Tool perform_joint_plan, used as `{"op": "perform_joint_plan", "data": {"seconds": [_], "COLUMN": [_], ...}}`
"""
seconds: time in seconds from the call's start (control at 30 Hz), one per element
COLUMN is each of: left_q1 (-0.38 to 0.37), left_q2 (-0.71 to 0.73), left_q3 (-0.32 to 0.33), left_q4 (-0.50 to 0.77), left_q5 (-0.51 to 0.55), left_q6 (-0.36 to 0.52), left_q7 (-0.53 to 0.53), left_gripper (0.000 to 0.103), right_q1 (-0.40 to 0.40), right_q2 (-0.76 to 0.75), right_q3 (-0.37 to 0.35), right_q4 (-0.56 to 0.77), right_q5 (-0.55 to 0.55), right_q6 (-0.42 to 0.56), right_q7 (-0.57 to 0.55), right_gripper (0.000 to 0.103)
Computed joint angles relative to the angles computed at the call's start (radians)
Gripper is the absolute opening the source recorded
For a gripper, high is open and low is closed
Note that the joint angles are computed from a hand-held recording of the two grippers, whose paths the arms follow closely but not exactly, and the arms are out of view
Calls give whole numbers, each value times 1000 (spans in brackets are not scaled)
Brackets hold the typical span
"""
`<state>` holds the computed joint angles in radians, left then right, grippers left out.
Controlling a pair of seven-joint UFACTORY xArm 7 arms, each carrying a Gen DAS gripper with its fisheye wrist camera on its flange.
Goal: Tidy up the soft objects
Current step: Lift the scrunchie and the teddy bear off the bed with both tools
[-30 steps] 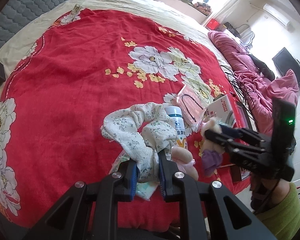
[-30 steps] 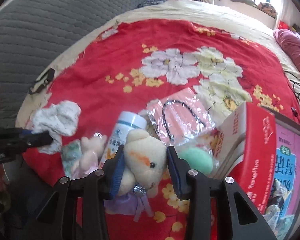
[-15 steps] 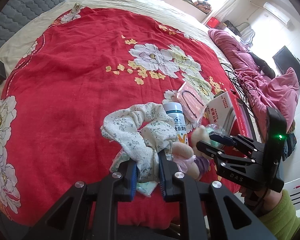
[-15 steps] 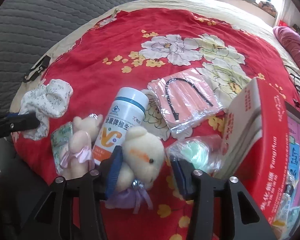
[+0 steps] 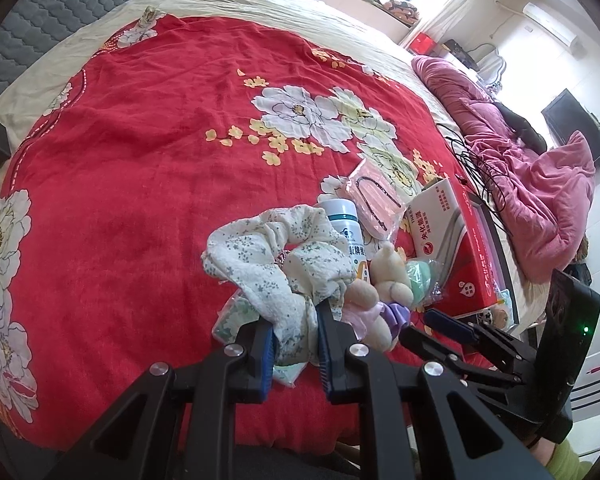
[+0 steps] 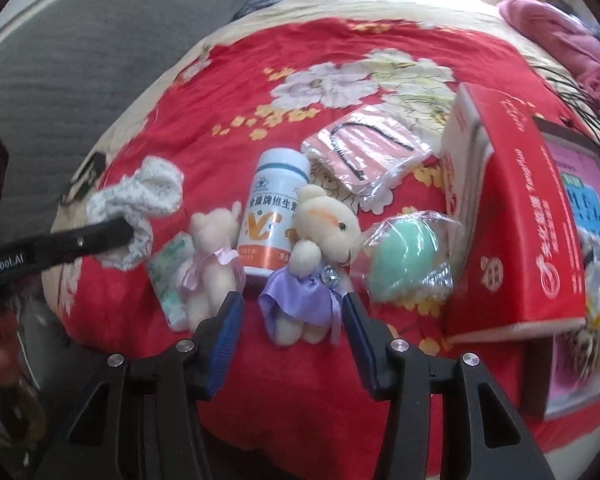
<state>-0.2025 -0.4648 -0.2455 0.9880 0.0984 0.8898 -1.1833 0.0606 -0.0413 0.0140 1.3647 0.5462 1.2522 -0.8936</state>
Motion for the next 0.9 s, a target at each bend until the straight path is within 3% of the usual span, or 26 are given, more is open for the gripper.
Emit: {"op": "perform_joint_plan", "data": {"seconds": [0.07, 0.37, 0.67, 0.77, 0.9], "left_q1": [-1, 0, -7, -8, -4], "left_q2": [-3, -6, 4, 8, 16], "left_q3": [0, -4, -4, -1, -4], "left_q4": [1, -1, 11, 12, 25], "left_q5": [2, 3, 3, 1, 8], "left_q6": [5, 3, 11, 15, 23], "left_q7": [2, -5, 5, 9, 8], "left_gripper": [19, 19, 19, 19, 19], "right_q1": [-1, -3, 36, 41, 28], "right_q2": [-26, -26, -3, 18, 14], "right_q3": [-1, -6, 23, 28, 15], "right_q4": [-28, -27, -89, -83, -69], "right_q5": [6, -17, -40, -53, -23], "right_q6": [-51, 16, -144, -160, -130], "right_q7": [17, 19, 87, 87, 62], "right_gripper": [53, 53, 52, 38, 34]}}
